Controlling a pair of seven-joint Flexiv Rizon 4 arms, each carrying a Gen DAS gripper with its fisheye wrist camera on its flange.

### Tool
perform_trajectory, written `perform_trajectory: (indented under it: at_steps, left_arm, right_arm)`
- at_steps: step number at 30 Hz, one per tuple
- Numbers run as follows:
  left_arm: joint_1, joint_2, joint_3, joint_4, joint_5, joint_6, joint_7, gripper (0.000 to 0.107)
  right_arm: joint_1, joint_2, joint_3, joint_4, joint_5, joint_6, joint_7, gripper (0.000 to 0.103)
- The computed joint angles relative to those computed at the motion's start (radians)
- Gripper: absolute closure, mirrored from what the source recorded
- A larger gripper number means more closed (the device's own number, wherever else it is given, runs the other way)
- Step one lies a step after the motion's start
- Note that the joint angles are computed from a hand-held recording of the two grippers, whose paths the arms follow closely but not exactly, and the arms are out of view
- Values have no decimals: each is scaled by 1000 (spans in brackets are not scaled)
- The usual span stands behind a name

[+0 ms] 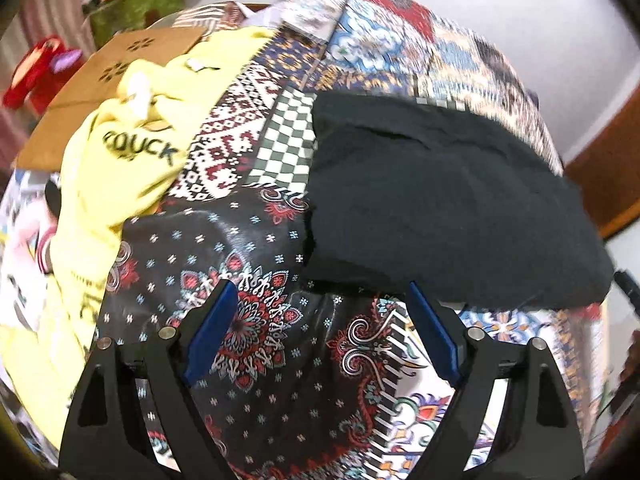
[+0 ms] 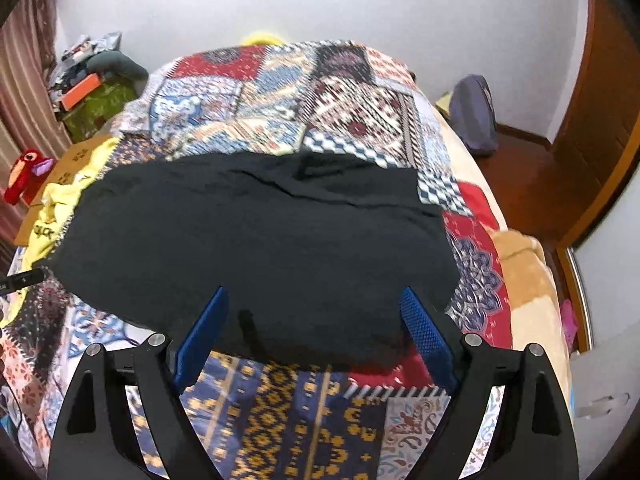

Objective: Fold large clothes

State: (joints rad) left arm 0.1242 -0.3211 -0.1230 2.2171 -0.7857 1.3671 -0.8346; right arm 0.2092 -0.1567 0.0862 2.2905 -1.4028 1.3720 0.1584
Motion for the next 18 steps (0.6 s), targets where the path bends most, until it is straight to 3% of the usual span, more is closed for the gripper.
perform_trajectory:
  at_steps: [3, 6, 11, 14, 17, 18]
  left_arm:
    - [27, 39, -83, 39, -189, 43, 93, 20]
    - [15, 57, -125, 42, -391, 12, 196, 20]
    - [-24, 49, -112, 24, -559, -96, 272, 20]
    - [-51, 23, -85, 11, -582, -143, 253, 20]
    - [-65, 8, -54, 2, -606, -219, 240, 20]
    - [-69, 7, -43, 1, -613, -242, 248, 20]
  right_arm:
    - [9, -13, -2, -39, -65, 14, 35, 17]
    - [14, -42, -1, -80, -116, 31, 63, 17]
    - [34, -113, 1, -148, -157, 49, 67, 17]
    - [58, -163, 7, -167, -62, 42, -10, 17]
    - [94, -205, 25, -172, 132, 15, -164, 16]
    - [115, -207, 12, -174, 130, -3, -168, 13]
